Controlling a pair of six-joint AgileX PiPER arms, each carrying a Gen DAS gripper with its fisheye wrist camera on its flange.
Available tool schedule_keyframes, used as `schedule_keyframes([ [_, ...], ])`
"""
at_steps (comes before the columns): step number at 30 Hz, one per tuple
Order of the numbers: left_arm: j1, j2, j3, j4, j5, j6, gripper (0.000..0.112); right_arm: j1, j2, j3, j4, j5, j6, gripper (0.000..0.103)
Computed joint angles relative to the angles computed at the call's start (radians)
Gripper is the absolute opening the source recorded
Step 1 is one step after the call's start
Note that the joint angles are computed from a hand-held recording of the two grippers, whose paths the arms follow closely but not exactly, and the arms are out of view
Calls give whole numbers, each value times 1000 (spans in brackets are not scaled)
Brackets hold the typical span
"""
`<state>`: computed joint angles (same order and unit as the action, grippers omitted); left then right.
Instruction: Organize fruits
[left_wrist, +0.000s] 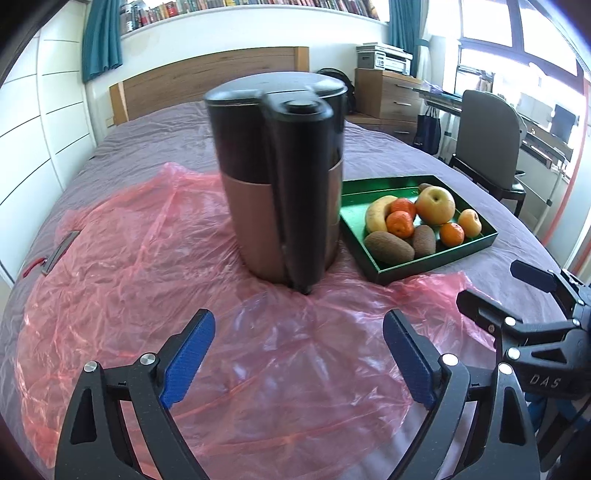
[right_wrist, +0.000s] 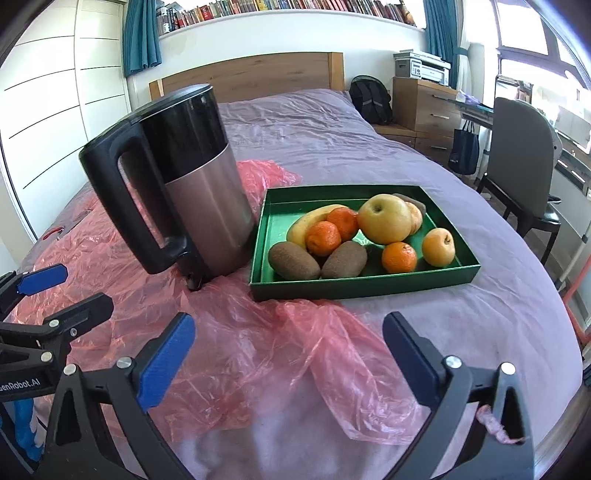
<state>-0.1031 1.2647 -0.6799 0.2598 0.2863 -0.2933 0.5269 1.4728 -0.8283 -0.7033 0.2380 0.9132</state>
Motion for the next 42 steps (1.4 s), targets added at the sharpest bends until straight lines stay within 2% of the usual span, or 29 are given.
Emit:
schedule_keyframes([
  [5, 79, -49, 35, -144, 9, 178, 90, 83, 2, 13, -156, 36, 185, 103],
  [10, 92, -64, 52, -165, 12, 213, 90, 115, -11, 20, -206, 67, 252, 103],
  [15, 93, -90, 73, -124, 16, 164, 98, 107, -50, 40, -213, 95, 260, 103],
  [19, 99, -140, 83, -104, 38, 135, 99, 105, -91, 63, -226, 121, 271, 103],
  [21, 93, -171, 87, -50, 54, 71, 99, 108, -117, 78, -234, 134, 276, 103],
  [24, 110, -234, 102, -82, 66, 97, 99, 113, -153, 95, -238, 148, 274, 103],
  [27, 92, -288, 120, 29, 81, -17, 99, 129, -181, 105, -237, 168, 274, 103],
  [31, 139, -346, 139, -59, 97, 80, 99, 155, -214, 123, -244, 197, 288, 103],
  [37, 282, -408, 163, -340, 127, 403, 99, 191, -259, 138, -238, 247, 293, 103],
  [42, 339, -443, 172, -460, 157, 538, 99, 213, -277, 144, -239, 274, 297, 103],
])
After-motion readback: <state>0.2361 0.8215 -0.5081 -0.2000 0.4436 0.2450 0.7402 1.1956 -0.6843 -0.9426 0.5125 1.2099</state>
